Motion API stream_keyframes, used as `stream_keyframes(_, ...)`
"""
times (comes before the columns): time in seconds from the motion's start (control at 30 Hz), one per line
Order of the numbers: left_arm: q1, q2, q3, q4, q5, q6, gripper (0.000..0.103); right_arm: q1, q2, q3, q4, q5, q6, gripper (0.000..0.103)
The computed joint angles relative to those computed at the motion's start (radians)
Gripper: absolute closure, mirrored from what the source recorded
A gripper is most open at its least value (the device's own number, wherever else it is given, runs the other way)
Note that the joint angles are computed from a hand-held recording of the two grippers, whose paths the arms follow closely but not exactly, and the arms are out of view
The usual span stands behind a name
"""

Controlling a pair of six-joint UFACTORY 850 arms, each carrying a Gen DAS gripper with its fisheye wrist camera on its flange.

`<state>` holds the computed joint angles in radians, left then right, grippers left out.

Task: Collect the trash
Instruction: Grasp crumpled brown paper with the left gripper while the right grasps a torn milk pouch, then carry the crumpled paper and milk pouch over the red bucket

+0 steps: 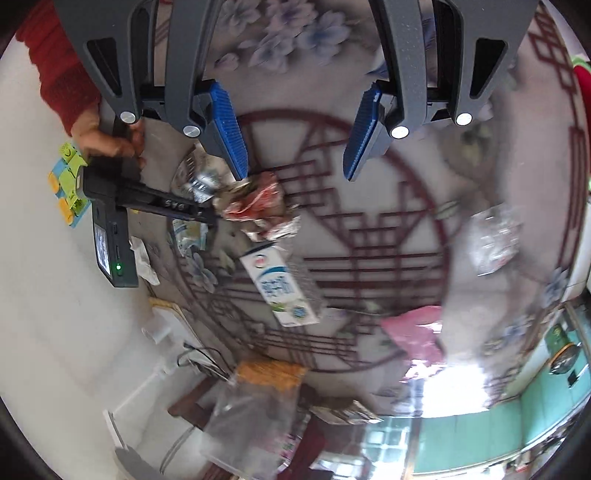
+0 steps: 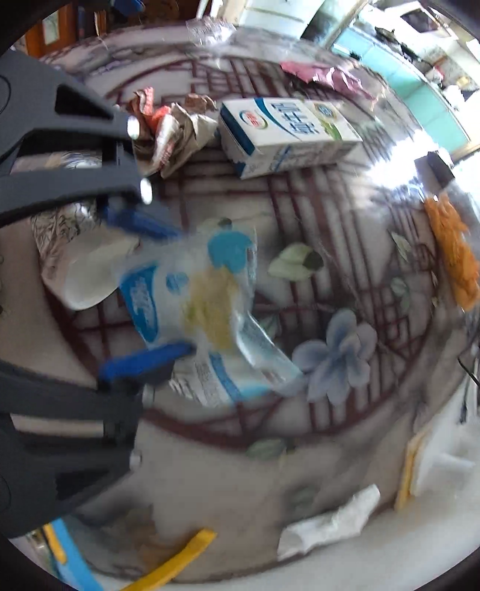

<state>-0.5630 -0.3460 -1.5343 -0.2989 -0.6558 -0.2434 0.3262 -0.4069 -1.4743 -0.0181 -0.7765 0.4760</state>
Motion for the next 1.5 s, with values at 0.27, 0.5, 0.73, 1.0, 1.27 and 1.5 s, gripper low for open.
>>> stream_keyframes(0.27,-0.04,-0.229,-0.27,-0.091,-0.111,0.027,0.052,-0.036,0.047,0.021,0.157,0.071,-0.135,0.099)
stream_keyframes(0.5,-0.051,-0.335,-0.37,-0.098,-0.2,0.002,0.075,-0.064,0.112,0.052,0.271,0.14,-0.199,0.1)
stream_keyframes(0.73,-0.043,-0.27,-0.277,-0.127,-0.155,0.054,0.095,-0.052,0.13,0.064,0.295,0.157,-0.192,0.1)
stream_keyframes(1.0,-0.017,-0.081,-0.093,-0.079,-0.033,0.035,0.095,0.005,0.142,0.043,0.282,0.155,-0.198,0.1)
stream_keyframes(1.27,0.029,0.121,0.117,0.04,0.064,-0.108,0.095,0.089,0.145,0.016,0.248,0.138,-0.188,0.1)
stream_keyframes(1.5,0.067,0.241,0.245,0.093,0.108,-0.149,0.095,0.166,0.137,-0.01,0.169,0.116,-0.113,0.1)
